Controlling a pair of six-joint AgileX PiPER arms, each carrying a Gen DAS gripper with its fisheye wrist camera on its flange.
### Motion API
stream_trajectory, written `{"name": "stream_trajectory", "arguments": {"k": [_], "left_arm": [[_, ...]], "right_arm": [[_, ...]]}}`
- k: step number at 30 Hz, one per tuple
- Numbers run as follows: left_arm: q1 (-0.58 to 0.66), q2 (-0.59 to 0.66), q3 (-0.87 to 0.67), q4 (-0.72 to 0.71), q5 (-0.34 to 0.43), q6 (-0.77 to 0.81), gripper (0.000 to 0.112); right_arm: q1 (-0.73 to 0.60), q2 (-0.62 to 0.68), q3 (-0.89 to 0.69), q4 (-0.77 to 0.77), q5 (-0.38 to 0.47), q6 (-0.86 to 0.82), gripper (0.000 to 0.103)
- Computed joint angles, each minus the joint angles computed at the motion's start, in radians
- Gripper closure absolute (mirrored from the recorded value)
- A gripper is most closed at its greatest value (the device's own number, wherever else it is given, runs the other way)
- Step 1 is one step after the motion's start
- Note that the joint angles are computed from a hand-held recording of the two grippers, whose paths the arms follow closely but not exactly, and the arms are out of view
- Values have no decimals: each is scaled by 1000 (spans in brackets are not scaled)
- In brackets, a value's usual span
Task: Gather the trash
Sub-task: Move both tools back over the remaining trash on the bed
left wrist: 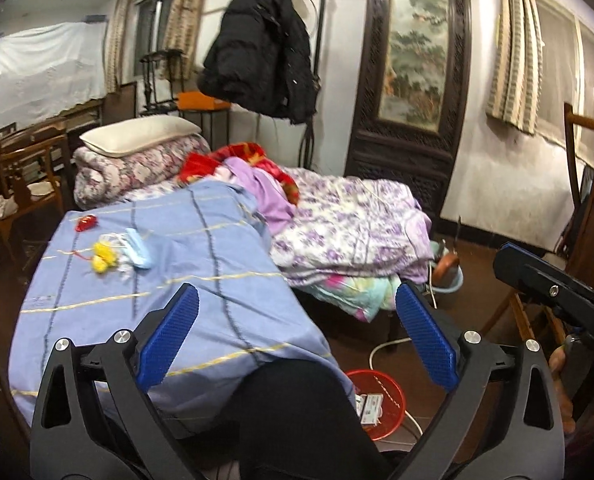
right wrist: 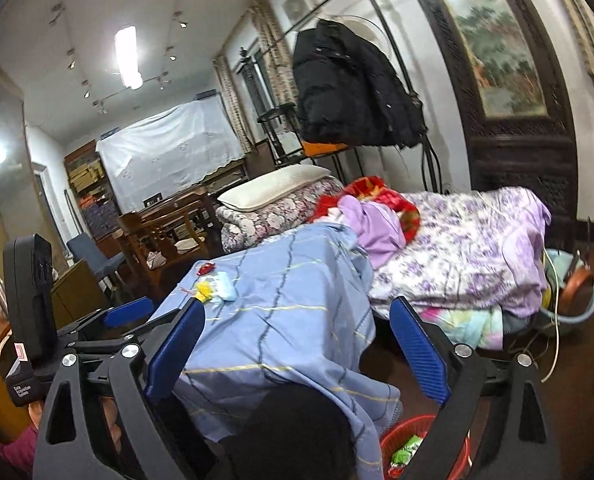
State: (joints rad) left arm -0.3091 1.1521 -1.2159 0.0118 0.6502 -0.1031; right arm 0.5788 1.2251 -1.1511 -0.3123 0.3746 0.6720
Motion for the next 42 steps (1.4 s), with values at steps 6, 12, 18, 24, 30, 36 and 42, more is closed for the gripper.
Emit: {"name": "stream_trajectory", "arguments": {"k": [6,12,18,24,30,36,42], "left_arm": [[159,-87,39,-202,11,185,16],[392,-128,73,-501,56,460,16],[722,-83,112,-814,176,773,16],[956,96,113,-943,241,922,16],[1033,293,45,-916,231,908,16],[949,429,-65,-807,144,813,16],[811,603,-347,-600,84,595,16]], "right_arm": [[147,54,-119,-209,107,177,8],[260,129,-232,-299,190,250,7],[311,253,-348,-262,224,227,6],[294,458,-522,-86,257,88,6],[213,693,-733,138,312,-74,6],[171,871,-901,142,345,-98,6],[160,960,-978,105,322,-127,6]]}}
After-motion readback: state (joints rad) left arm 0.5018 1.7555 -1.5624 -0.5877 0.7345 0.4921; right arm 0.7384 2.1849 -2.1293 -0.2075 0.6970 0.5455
